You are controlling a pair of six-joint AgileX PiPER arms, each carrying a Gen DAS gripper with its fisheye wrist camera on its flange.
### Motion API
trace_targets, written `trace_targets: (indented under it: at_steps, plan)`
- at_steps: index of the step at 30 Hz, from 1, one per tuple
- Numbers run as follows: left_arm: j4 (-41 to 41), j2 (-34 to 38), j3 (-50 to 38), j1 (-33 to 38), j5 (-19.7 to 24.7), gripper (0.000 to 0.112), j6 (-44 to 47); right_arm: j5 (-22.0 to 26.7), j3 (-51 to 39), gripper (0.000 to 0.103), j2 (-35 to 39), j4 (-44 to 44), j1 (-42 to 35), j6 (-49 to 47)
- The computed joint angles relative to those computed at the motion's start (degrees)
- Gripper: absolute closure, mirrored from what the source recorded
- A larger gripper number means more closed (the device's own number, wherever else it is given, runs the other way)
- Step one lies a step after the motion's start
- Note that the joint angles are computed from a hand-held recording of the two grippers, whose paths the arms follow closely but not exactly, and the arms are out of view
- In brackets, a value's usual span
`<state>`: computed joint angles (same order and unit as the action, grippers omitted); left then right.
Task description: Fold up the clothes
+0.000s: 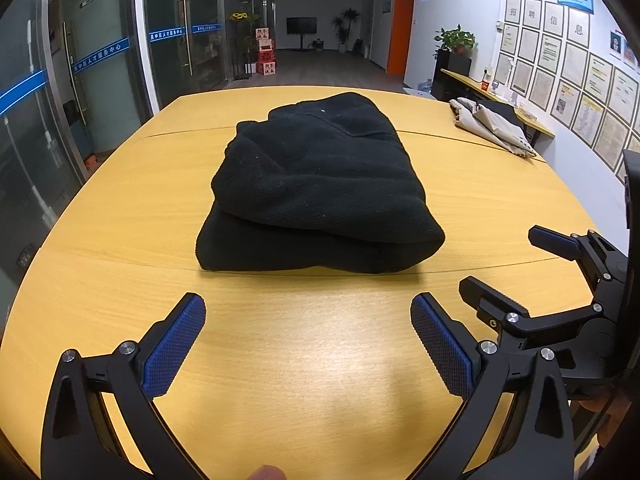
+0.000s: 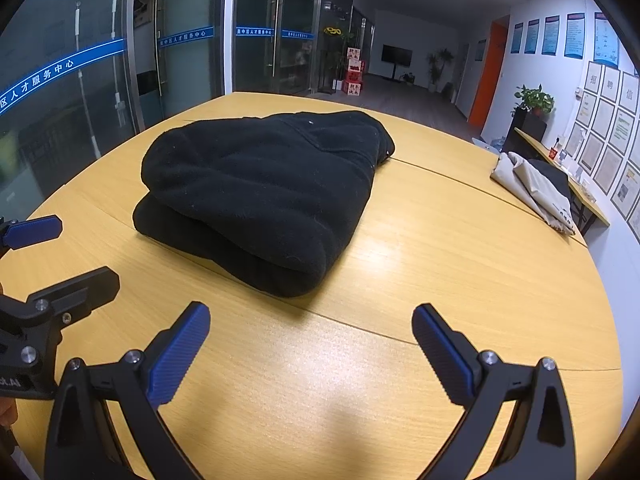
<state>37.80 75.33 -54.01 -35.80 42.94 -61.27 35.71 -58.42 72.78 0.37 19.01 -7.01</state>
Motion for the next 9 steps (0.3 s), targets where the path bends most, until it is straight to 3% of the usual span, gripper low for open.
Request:
trace_targets:
  at_steps: [2, 6, 9]
  plan:
    - [0.5, -0.2, 0.4, 0.0, -0.1, 0.009, -1.1, 0.0, 0.0, 0.0, -0.1, 0.0, 0.0, 0.0]
    - [8.5, -0.7, 1.5, -4.0, 4.1, 0.009, -10.2, -0.1, 0.3, 0.0, -0.2, 0.1, 0.0, -0.1]
    - [7.7, -0.9, 1.5, -3.6, 4.1, 0.009, -9.9, 0.1, 0.2, 0.0, -0.2, -0.1, 0.1, 0.1]
